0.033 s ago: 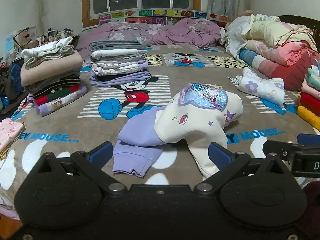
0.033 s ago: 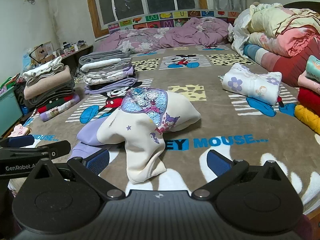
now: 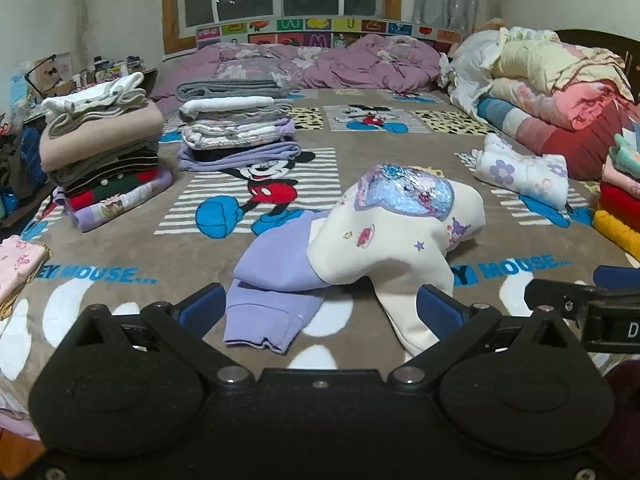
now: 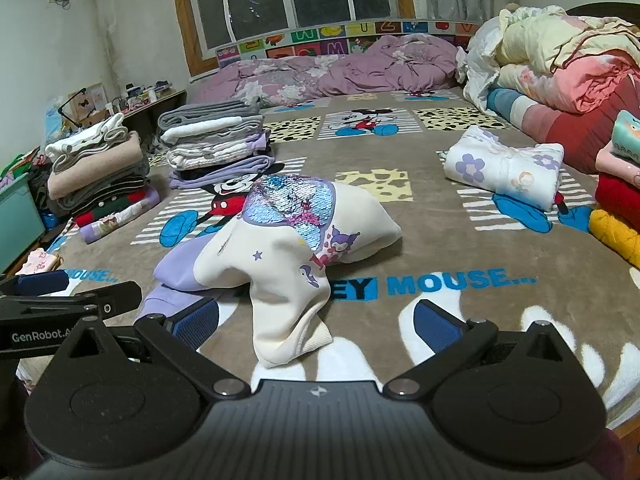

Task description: Fold clothes

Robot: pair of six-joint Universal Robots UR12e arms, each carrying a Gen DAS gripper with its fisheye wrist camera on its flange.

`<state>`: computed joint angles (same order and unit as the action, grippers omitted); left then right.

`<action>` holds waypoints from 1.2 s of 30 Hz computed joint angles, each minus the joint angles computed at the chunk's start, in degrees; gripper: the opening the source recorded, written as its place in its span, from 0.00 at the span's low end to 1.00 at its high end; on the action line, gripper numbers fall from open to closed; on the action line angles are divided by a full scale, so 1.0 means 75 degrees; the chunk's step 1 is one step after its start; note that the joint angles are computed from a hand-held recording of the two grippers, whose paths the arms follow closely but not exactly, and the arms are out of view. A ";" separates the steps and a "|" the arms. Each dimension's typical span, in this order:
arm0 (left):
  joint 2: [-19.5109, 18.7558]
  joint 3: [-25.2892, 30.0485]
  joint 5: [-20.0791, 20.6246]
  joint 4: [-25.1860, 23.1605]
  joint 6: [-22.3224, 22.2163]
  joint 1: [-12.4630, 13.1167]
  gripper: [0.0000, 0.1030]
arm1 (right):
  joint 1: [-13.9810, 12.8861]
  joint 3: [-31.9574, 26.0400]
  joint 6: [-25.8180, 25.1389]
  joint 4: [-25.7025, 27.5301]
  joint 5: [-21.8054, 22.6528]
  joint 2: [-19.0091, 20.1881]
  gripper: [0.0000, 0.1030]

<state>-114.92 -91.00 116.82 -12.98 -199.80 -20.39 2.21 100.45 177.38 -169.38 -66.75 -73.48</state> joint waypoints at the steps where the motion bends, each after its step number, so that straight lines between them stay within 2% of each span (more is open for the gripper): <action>1: 0.0007 0.0000 0.0005 -0.0012 0.0005 0.0001 1.00 | 0.0000 -0.0004 0.0027 -0.0013 0.0021 0.0004 1.00; 12: -0.0032 -0.0023 0.0033 -0.0023 0.0060 -0.0008 1.00 | -0.0043 0.0108 0.0008 -0.0168 0.0053 -0.0022 1.00; 36: -0.0012 0.0033 -0.0003 -0.0138 0.0032 -0.0016 1.00 | -0.0006 0.0020 -0.0020 -0.0035 -0.0006 -0.0016 1.00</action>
<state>-115.01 -90.76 116.79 -14.02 -199.56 -20.51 2.17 100.60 177.23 -169.64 -66.79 -73.60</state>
